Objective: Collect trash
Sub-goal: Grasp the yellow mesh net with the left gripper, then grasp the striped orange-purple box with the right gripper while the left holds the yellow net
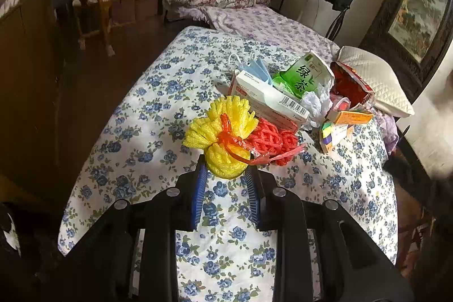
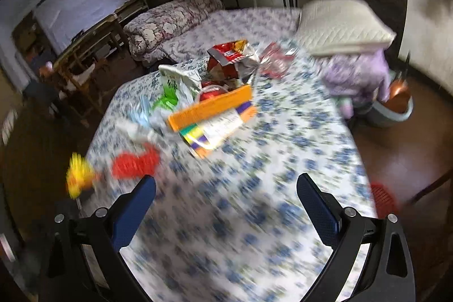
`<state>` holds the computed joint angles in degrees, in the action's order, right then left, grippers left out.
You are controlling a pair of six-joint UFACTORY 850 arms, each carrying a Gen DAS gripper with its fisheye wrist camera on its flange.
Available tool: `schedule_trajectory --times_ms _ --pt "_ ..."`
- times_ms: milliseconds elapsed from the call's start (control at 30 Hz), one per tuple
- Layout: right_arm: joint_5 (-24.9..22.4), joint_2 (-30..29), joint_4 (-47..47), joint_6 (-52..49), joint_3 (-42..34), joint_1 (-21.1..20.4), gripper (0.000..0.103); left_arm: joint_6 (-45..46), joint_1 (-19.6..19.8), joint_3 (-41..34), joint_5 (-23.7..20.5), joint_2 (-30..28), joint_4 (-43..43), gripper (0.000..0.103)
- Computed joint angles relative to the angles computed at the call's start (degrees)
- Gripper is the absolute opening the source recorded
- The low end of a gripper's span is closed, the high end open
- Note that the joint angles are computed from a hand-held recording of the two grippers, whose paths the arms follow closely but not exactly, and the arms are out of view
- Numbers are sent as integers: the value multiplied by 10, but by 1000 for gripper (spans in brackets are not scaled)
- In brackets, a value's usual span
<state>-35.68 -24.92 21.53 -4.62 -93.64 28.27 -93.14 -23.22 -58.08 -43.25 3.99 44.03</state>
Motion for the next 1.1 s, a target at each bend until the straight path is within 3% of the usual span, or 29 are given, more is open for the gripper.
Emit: schedule_trajectory --times_ms 67,133,267,400,600,733,833,1100 --pt "-37 -41 22 29 -56 -3 97 6 6 3 6 2 -11 28" --pt "-38 -66 33 67 -88 -3 97 3 8 8 9 6 -11 28" --pt "-54 -103 -38 146 -145 8 97 -2 5 9 3 9 1 28" --pt "-76 -131 -51 175 -175 10 97 2 4 8 15 10 -1 28" --pt "-63 -132 -100 187 -166 13 97 4 2 2 11 3 3 28" --pt "-54 -87 -212 209 -102 24 97 -3 5 7 14 9 3 28" --pt "-34 -63 -187 176 -65 20 97 -4 5 8 21 10 0 28" --pt "-53 -93 -233 197 -104 40 97 -4 -5 0 5 2 9 28"
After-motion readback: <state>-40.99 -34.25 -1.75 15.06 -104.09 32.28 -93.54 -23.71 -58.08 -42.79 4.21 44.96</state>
